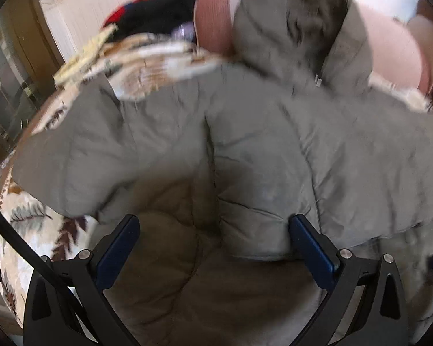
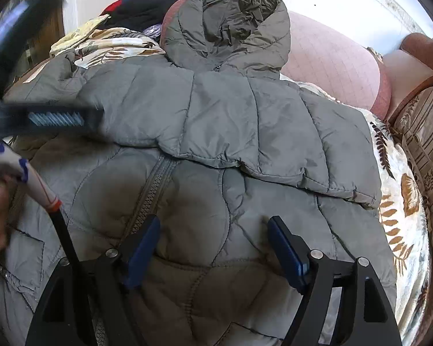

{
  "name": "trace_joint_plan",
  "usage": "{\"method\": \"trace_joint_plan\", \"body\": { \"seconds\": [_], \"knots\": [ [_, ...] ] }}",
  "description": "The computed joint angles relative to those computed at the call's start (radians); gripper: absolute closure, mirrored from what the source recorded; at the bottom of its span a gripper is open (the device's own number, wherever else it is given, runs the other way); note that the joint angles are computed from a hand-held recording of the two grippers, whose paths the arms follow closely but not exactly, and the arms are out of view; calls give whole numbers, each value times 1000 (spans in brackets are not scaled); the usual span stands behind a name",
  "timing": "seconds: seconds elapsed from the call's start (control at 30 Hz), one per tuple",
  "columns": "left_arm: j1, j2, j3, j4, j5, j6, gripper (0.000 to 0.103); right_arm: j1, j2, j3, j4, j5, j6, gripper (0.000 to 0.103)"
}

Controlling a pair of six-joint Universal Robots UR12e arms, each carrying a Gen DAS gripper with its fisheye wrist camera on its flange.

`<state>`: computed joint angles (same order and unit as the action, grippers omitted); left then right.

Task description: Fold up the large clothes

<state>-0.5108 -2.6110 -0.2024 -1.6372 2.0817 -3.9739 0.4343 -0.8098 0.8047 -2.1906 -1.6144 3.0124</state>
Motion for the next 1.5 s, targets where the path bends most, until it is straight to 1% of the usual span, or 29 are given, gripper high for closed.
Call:
{"method": "trace_joint_plan", "body": {
  "seconds": [0.07, 0.17, 0.27, 0.37, 0.4, 0.43, 0.5, 0.53, 0.63, 0.7, 0.77, 0.93, 1.03, 1.23, 1.5],
  "knots": [
    [2, 24, -51, 36, -10, -12, 0, 0, 2, -6, 8, 5, 1, 21],
    [3, 46, -82, 53, -24, -17, 0, -1, 3, -8, 9, 8, -3, 21],
    [-4, 90, -153, 88, 8, -30, 0, 1, -4, 0, -9, 14, -11, 21],
    [-11, 148, -245, 132, 50, -42, 0, 3, -18, 20, -46, 18, -23, 20],
    [-12, 176, -290, 150, 63, -51, 0, 4, -21, 27, -57, 16, -27, 19],
    [-10, 194, -319, 163, 67, -56, 0, 5, -24, 31, -64, 14, -30, 19],
    [-7, 248, -403, 185, 78, -91, 0, 7, -31, 44, -85, 3, -41, 19],
    [-6, 264, -427, 189, 82, -103, 0, 8, -32, 46, -89, -1, -44, 19],
    [1, 341, -542, 215, 97, -162, 0, 12, -37, 58, -106, -16, -58, 19],
    [5, 377, -595, 222, 107, -192, 0, 15, -41, 66, -121, -26, -70, 19],
    [13, 411, -642, 211, 116, -231, 0, 17, -46, 76, -138, -33, -80, 19],
    [39, 491, -756, 219, 97, -322, 0, 20, -53, 90, -159, -45, -100, 19],
    [55, 520, -800, 222, 83, -364, 0, 20, -53, 91, -161, -47, -105, 18],
    [74, 559, -864, 238, 56, -413, 0, 24, -46, 84, -147, -46, -120, 18],
    [90, 586, -920, 271, 44, -441, 0, 31, -38, 77, -122, -45, -147, 18]
  ]
}}
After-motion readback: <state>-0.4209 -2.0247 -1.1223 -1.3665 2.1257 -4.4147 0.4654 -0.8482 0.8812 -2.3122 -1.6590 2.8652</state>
